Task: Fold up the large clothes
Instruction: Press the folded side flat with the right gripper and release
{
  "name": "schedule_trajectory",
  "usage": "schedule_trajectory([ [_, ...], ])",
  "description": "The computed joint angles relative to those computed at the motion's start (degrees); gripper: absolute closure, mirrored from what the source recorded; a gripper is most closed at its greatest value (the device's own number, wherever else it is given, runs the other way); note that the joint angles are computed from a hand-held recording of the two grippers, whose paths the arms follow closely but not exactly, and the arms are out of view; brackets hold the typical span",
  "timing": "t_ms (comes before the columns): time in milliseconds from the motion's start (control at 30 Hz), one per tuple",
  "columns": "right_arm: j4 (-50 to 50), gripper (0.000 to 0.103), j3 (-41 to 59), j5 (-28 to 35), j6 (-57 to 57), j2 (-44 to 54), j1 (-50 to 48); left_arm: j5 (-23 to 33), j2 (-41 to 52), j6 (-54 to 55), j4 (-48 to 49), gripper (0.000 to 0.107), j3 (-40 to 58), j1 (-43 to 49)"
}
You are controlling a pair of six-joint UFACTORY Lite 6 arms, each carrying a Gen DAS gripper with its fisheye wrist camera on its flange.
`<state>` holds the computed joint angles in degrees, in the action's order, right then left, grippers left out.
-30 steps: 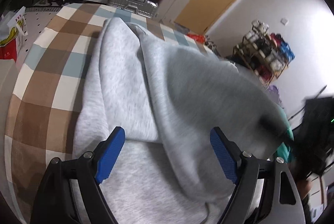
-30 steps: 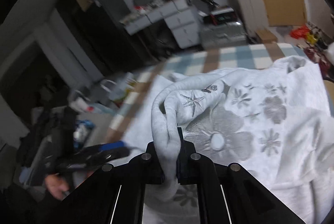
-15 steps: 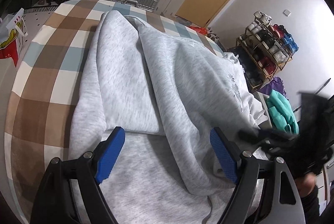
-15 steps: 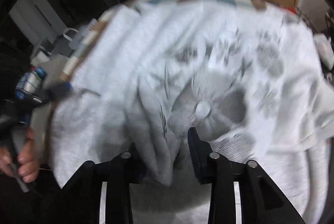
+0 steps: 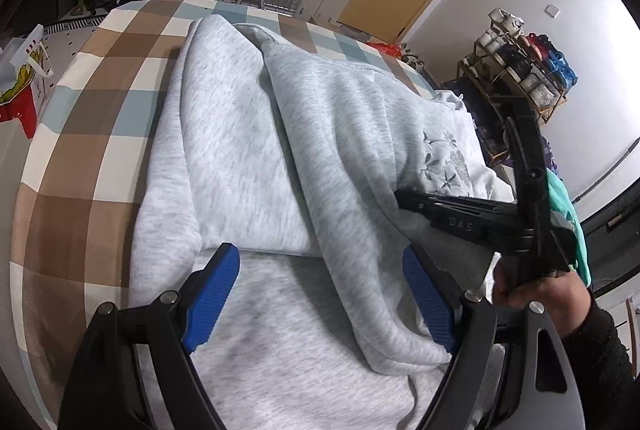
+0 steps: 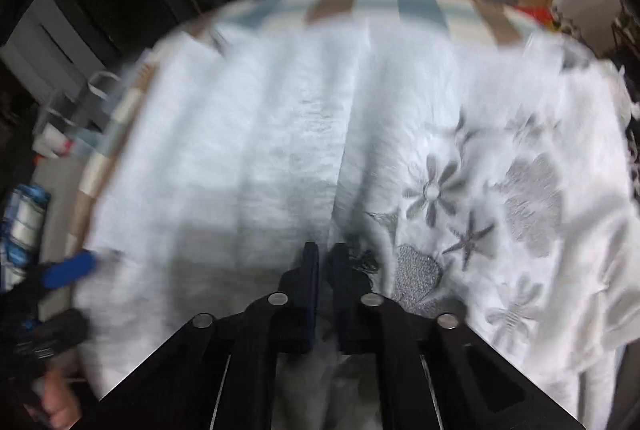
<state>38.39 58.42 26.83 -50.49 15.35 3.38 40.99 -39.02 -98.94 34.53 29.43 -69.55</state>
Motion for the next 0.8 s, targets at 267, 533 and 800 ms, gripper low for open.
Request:
schedule_trajectory([
  [267, 9.0, 0.094, -7.3, 13.2, -15.5, -16.3, -11.9, 0.9, 4.5, -2.1, 3.1, 0.027, 3.6, -3.6],
  [533, 12.2, 0.096, -19.9, 9.5, -22.3, -16.8, -13.2, -3.6, 14.4, 2.7, 0.0, 0.027, 8.6, -0.5],
  [800, 13.6, 0.083, -16.5, 18.9, -28.3, -19.2, -24.3, 4.9, 13.6, 2.5, 2.0, 0.027, 9.2, -1.1],
])
